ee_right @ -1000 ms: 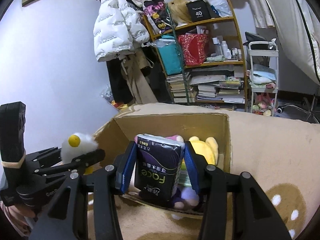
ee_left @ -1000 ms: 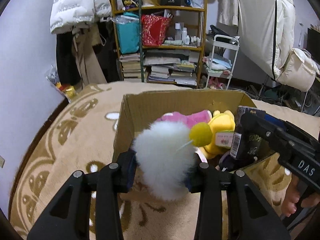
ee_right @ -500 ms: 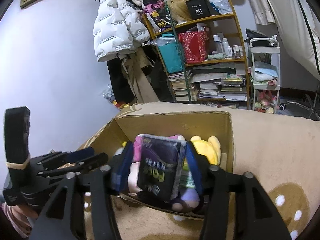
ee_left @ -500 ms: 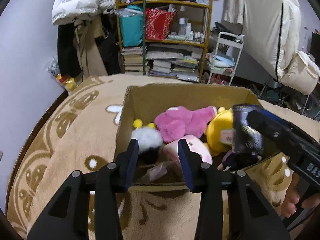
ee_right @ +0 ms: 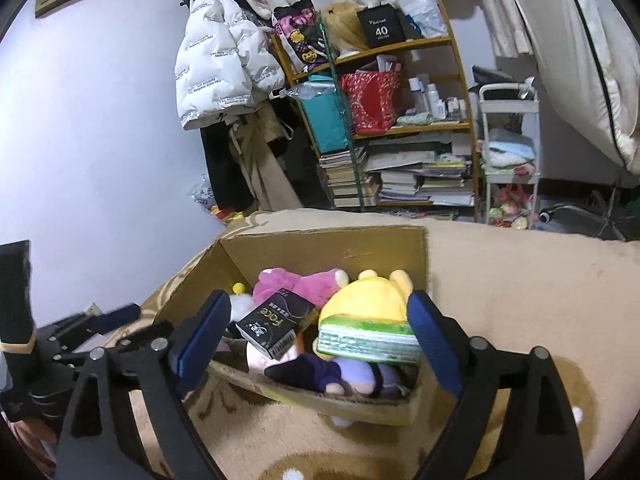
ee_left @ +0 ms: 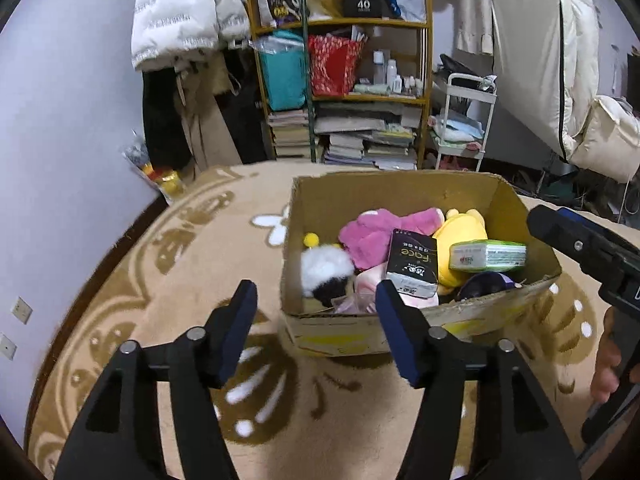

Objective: Organize soft objects

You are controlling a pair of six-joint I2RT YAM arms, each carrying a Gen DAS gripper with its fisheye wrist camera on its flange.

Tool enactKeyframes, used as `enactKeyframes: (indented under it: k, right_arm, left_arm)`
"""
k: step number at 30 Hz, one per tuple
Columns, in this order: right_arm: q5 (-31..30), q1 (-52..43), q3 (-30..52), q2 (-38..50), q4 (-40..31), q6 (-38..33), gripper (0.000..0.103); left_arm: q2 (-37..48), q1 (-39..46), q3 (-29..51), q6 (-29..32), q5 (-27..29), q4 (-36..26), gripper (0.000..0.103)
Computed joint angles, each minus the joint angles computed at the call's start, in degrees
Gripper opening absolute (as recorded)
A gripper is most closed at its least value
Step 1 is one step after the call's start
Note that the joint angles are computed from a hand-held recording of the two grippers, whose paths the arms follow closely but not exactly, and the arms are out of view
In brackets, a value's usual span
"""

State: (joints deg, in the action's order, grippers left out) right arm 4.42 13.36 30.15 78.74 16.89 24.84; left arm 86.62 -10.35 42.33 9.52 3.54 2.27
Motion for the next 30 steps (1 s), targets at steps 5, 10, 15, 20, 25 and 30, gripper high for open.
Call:
enactKeyframes:
  k: [5,10,15,20,25,30]
  right_arm:
    - [4.8,2.7,-2.5,-8.8,-5.7,-0.3,0.103]
    - [8.6,5.2,-4.4,-19.8,-13.7,1.4,0.103]
    - [13.4,8.4,-5.2,-30.8,-21.9,3.0,0.103]
    - [18.7,12.2,-4.9,-38.3,-29.8,4.7,0.103]
    - [23.2,16.3,-4.0,-41.9,-34.5,6.3,0.103]
    - [27.6,21.2,-3.6,-44.3,-38.9,8.1,0.103]
  left_arm:
    - [-7.2,1.8,-3.4,-0.2,1.9,-1.6,0.069]
    - [-16.9,3.7,-7.2,0.1,3.9,-4.3,0.079]
    - [-28.1,5.0,-10.7,0.2,5.8,-8.0,0.09]
    - [-39.7,6.2,-14.0,1.4,6.2,-12.4,0.1]
    - [-46.4,7.5,-15.0,2.6,7.2,-16.7,0.101]
    - [-47.7,8.0,-15.3,2.6,7.8,-17.9,0.102]
